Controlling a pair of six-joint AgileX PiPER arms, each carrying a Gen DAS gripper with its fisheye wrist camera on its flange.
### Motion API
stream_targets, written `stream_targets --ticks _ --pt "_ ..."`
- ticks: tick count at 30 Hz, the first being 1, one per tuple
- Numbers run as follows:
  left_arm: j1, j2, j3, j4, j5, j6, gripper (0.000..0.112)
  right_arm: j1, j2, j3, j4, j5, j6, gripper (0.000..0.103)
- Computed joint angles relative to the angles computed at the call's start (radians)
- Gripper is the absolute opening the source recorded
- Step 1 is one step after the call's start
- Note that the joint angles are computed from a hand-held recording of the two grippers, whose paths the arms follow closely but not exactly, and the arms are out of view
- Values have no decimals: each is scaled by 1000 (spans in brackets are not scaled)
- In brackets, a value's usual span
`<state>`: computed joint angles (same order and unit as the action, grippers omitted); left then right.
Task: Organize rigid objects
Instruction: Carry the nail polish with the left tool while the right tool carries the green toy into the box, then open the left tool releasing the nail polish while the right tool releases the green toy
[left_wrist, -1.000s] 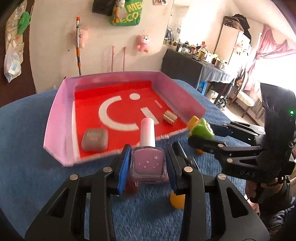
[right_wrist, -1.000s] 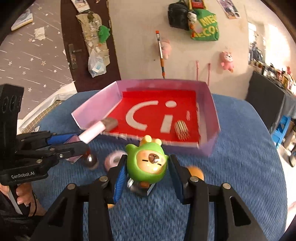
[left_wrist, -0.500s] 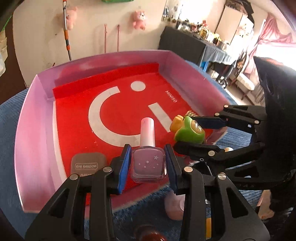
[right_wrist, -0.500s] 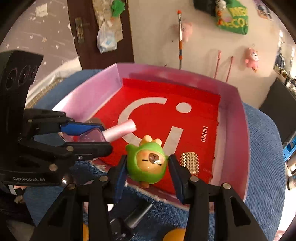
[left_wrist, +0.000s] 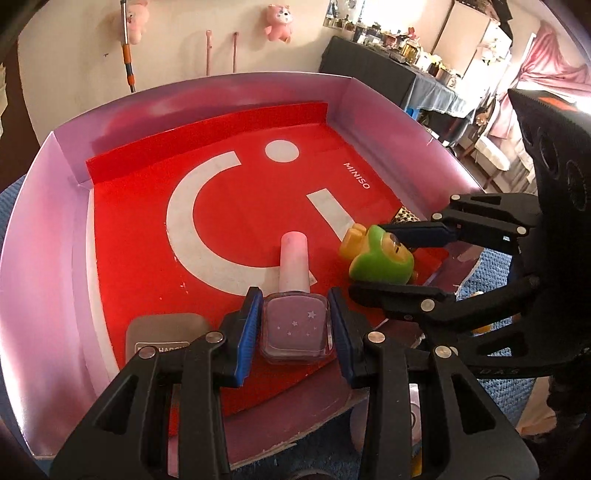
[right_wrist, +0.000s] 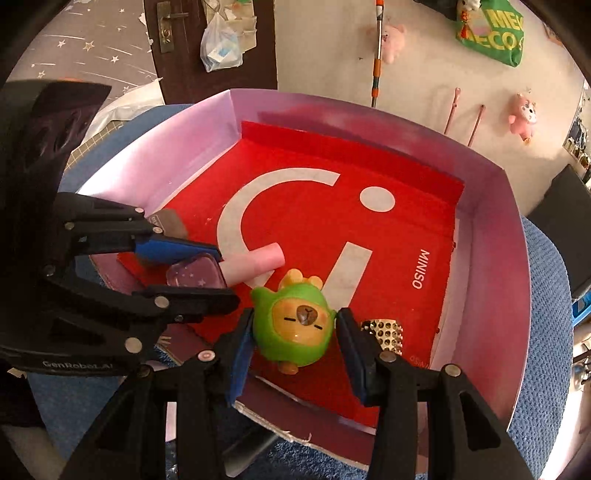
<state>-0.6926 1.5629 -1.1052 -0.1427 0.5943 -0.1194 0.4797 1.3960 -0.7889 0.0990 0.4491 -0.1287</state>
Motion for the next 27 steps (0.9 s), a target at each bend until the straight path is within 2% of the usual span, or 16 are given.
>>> stream_targets --ticks 15,19,24,27 --pt "19 -31 20 -31 -9 34 36 -22 20 -6 62 3 -73 48" --pt "22 -56 30 -23 -18 27 53 -19 23 -9 55 0 -63 48" --pt "21 -75 33 -17 -18 21 53 -12 18 -7 39 -2 -39 49" --pt "8 -93 37 6 -21 -3 53 -7 9 -6 20 -2 -21 55"
